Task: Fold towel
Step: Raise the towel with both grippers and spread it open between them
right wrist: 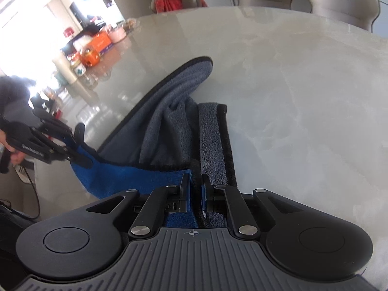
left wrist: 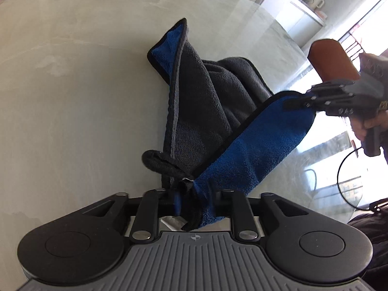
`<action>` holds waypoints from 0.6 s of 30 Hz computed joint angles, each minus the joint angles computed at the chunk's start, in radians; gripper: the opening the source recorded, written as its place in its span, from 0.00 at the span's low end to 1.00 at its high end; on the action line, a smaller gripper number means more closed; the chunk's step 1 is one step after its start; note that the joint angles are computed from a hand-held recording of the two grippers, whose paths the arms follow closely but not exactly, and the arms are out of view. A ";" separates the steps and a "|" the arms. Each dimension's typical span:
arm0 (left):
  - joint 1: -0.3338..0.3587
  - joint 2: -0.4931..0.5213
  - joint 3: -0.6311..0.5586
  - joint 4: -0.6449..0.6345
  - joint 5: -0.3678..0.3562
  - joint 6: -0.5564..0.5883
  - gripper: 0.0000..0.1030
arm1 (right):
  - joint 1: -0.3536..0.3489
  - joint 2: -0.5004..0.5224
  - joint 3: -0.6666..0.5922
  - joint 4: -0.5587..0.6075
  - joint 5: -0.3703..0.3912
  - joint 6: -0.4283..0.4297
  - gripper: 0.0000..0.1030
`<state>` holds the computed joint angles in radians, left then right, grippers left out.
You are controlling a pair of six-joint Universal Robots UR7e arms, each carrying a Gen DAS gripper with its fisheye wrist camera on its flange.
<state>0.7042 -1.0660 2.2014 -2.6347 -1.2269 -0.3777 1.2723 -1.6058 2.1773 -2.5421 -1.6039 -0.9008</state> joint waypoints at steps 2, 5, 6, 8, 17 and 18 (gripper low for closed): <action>-0.012 -0.012 0.005 -0.009 0.012 0.003 0.05 | -0.015 -0.040 0.015 0.002 0.039 0.015 0.07; -0.029 -0.042 0.017 -0.045 0.037 0.000 0.04 | -0.023 -0.102 0.036 0.007 0.077 0.008 0.06; -0.036 -0.058 0.021 -0.062 0.045 0.001 0.04 | -0.022 -0.123 0.044 0.002 0.086 0.002 0.06; -0.055 -0.091 0.028 -0.099 0.062 0.016 0.04 | -0.017 -0.163 0.054 -0.007 0.108 -0.003 0.06; -0.164 -0.168 -0.041 -0.240 0.226 0.240 0.05 | 0.073 -0.269 0.016 -0.078 0.288 -0.033 0.06; -0.169 -0.167 -0.055 -0.255 0.234 0.264 0.05 | 0.089 -0.263 0.001 -0.093 0.295 -0.031 0.06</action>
